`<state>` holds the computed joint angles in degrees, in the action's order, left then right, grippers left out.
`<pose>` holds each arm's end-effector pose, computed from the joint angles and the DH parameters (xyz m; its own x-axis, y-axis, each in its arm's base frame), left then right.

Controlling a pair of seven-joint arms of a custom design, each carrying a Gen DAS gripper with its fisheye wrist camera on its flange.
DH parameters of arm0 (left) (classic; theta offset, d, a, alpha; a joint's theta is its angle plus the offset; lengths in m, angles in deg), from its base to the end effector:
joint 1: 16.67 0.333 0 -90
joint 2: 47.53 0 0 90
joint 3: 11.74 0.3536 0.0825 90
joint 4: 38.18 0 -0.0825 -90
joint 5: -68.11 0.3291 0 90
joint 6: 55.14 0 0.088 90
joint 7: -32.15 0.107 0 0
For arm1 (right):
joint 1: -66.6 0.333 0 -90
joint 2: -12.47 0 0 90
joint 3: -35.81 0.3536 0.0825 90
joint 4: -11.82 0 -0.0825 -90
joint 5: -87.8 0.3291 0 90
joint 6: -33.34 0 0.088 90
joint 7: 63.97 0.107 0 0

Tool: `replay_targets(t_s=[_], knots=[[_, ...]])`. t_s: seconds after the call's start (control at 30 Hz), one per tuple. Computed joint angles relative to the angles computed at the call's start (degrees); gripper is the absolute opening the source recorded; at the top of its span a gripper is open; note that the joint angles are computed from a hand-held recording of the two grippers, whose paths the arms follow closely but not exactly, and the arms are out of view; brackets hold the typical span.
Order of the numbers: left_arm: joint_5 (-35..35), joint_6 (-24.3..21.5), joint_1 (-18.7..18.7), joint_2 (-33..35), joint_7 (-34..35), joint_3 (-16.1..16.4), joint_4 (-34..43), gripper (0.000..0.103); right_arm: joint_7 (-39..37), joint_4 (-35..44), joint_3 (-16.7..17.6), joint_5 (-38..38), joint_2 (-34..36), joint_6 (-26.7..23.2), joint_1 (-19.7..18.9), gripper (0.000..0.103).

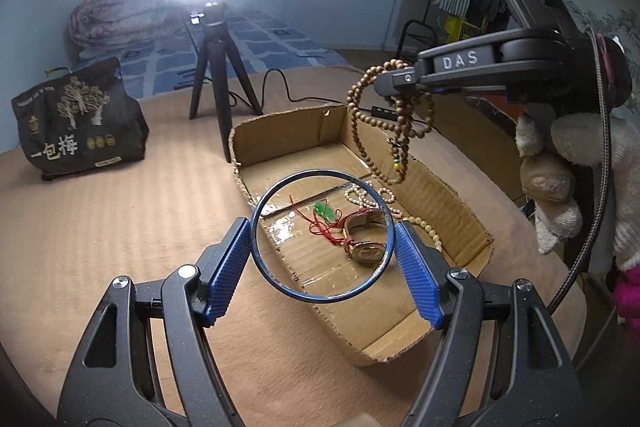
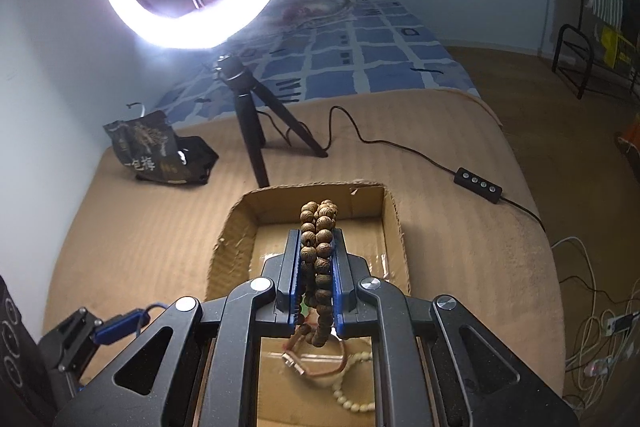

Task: Organize jewelry
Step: 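Carry bangle and mala into the cardboard box and open both tools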

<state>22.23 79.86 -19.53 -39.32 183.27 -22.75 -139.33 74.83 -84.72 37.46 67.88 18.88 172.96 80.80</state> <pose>0.5786 -0.1445 0.5871 -0.7797 -0.6091 0.1454 -0.5081 0.4796 -0.7154 0.5731 0.1607 0.6487 -0.3026 -0.9319 -0.1999 -0.7040 0.3599 -0.6122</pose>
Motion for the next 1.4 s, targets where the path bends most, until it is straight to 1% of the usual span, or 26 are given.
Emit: replay_targets(t_s=[0.17, 0.47, 0.53, 0.6, 0.67, 0.7, 0.73, 0.8, 0.87, 1.0, 1.2, 1.4], knots=[[1.07, 0.9, -0.71, 0.37, -0.31, -0.32, -0.43, 0.074, -1.75, 0.6, -0.18, 1.58, 1.68, 0.53, -0.73, 0.011], [2.85, 0.3, -0.82, 1.4, -1.27, -0.54, 0.48, 0.074, -5.03, -0.02, -0.02, 4.96, 2.57, 1.91, -1.26, 0.011], [2.81, 0.31, -0.83, 1.29, -0.89, -0.68, 0.37, 0.074, -5.33, 0.13, -0.09, 4.95, 2.67, 1.48, -1.13, 0.014], [3.63, 0.23, -1.07, 1.44, -1.47, -0.66, 0.51, 0.075, -4.93, 0.35, -0.22, 4.42, 2.72, 0.97, -0.89, 0.014], [4.83, -0.72, -1.21, 1.78, -2.93, -0.54, 1.08, 0.076, -4.98, 0.5, -0.25, 4.16, 2.69, 0.74, -0.78, 0.019], [5.25, -1.53, -1.16, 2.02, -3.57, -0.5, 1.51, 0.076, -4.72, 0.65, -0.33, 3.62, 2.66, 0.4, -0.63, 0.03], [5.38, -1.69, -1.12, 2.09, -3.71, -0.53, 1.57, 0.076, -4.28, 0.7, -0.43, 2.93, 2.63, 0.15, -0.47, 0.046], [6.05, -1.85, -1.15, 2.23, -4.18, -0.52, 1.71, 0.076, -3.39, 0.44, -0.6, 1.44, 2.35, 0.23, -0.19, 0.064], [6.33, -2.07, -1.05, 2.24, -4.34, -0.53, 1.76, 0.076, -2.11, 0.56, -0.73, -0.53, 2.16, -0.52, 0.23, 0.065], [6.46, -1.88, -0.9, 2.08, -4.29, -0.51, 1.61, 0.076, -1.49, 0.94, -0.6, -1.26, 2.19, -1.91, 0.32, 0.065], [5.84, -2.12, -0.28, 1.07, -3.37, -0.19, 1.2, 0.076, -0.38, 0.96, -0.37, -2.24, 1.62, -2.73, 0.63, 0.065], [4.02, -2.4, 0.73, -1.16, -0.6, 0.57, 0.26, 0.076, 1.25, 1.88, 0.03, -4.89, 0.18, -5.12, 1.55, 0.065]])
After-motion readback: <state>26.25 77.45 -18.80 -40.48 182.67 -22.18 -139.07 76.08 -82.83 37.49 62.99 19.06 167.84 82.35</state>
